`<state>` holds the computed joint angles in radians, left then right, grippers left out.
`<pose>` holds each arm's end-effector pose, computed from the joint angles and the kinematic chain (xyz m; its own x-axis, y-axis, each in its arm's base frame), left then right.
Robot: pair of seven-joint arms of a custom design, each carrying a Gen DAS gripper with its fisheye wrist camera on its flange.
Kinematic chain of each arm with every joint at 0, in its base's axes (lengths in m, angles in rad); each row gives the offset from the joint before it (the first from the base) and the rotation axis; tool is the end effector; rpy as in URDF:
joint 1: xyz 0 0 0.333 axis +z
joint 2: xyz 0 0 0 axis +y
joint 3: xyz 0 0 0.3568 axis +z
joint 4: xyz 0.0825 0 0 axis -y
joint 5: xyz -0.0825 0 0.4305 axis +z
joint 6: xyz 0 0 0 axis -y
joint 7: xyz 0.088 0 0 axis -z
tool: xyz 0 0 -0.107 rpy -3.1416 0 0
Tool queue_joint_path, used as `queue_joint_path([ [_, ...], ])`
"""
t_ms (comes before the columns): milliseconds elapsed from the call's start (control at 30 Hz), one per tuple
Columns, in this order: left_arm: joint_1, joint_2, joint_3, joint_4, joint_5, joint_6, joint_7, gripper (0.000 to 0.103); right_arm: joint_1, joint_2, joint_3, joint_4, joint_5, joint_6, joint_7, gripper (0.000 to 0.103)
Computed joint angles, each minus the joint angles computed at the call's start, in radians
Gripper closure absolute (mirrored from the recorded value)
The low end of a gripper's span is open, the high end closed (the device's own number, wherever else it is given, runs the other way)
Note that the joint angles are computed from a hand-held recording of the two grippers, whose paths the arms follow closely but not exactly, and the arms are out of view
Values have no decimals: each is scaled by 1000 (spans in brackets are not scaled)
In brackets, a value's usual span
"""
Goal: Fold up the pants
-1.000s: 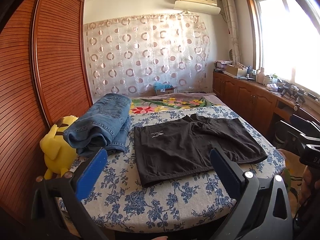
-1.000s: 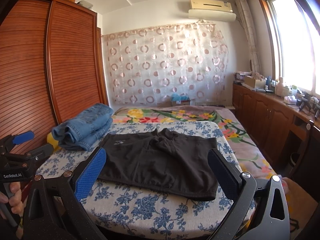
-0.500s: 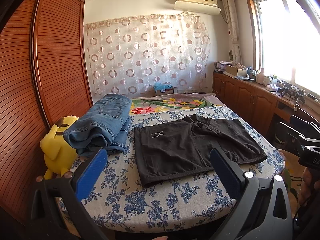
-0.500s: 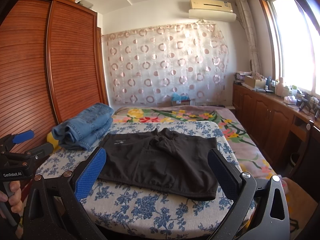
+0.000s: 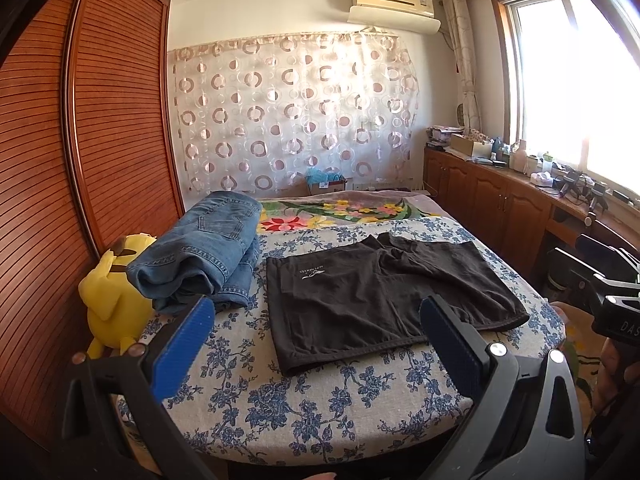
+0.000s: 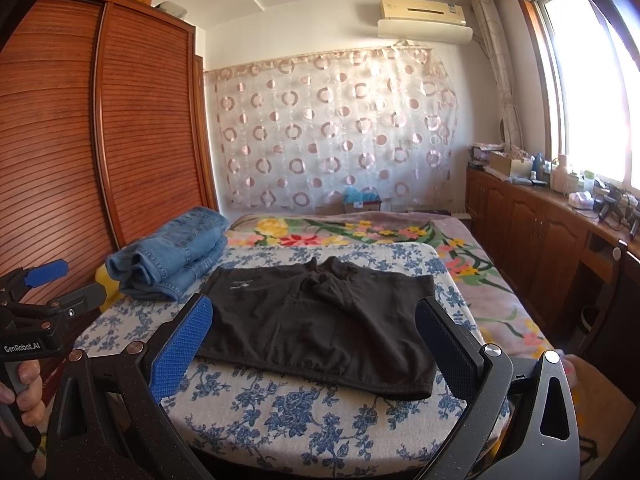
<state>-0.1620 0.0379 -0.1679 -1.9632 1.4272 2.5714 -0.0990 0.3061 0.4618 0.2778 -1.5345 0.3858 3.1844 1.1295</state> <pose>0.6078 -0.2238 0.5270 0.2839 -0.9586 -0.0208 -0.4123 -0.1025 -0.9053 0.6996 0.3613 0.5548 0.5312 -0.8448 -0.0646 -0.3385 -0.1417 -0.9302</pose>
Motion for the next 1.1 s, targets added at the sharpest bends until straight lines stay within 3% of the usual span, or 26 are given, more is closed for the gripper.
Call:
queue_joint_path([
  [500, -6, 13, 1, 5, -23, -2, 14, 0, -7, -6, 9, -20, 7, 1, -7, 0],
  [800, 17, 25, 22, -14, -39, 94, 11, 0, -2, 8, -16, 0, -1, -27, 2, 0],
  [1000, 25, 44, 33, -22, -66, 103, 60, 0, -26, 12, -3, -4, 16, -57, -23, 4],
  [1100, 31, 54, 41, -29, -73, 110, 65, 0, -16, 12, -31, -3, 20, -83, -16, 8],
])
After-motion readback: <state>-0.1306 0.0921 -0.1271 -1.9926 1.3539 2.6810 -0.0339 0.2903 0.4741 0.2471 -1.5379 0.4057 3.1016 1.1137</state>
